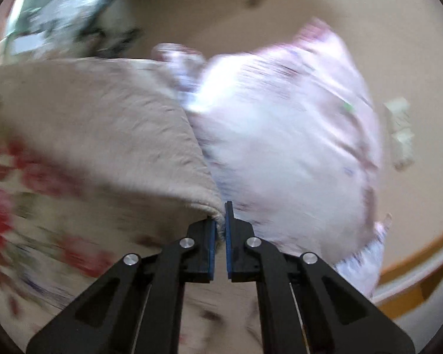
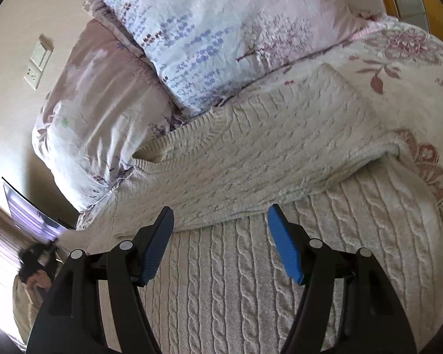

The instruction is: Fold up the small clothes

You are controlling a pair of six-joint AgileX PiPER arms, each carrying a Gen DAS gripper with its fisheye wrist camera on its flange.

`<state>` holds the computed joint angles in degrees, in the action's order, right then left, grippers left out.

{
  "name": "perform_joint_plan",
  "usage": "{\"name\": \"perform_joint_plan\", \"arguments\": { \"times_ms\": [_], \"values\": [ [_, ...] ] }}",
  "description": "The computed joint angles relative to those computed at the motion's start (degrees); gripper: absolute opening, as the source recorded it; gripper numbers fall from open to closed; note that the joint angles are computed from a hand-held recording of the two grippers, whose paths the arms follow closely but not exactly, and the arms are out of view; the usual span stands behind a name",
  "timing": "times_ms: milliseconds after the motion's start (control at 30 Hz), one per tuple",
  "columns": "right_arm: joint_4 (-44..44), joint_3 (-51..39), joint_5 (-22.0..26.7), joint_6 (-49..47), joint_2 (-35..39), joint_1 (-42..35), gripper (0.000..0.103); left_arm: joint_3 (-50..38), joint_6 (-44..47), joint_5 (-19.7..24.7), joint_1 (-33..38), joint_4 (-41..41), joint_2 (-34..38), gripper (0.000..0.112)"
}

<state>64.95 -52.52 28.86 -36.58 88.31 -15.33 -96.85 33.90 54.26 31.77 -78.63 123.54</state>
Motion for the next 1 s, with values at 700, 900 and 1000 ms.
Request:
{"name": "perform_joint_plan", "arguments": {
  "times_ms": [700, 900, 1000],
  "values": [
    [-19.06, -4.61, 0.3, 9.16, -3.61, 3.24, 0.068, 7.17, 14.21, 2.63, -33.87, 9.68, -4.29, 0.039],
    [-25.37, -15.59, 2.32, 1.91, 1.78, 15.09, 0.068, 15.23, 19.32, 0.95, -23.58, 3.86, -8.54, 0.049],
    [-27.53, -22.03, 1.77, -2.71, 6.69, 22.19, 0.066, 15.11, 16.2, -0.64, -21.41, 4.99, -6.9, 0.046]
  ]
}}
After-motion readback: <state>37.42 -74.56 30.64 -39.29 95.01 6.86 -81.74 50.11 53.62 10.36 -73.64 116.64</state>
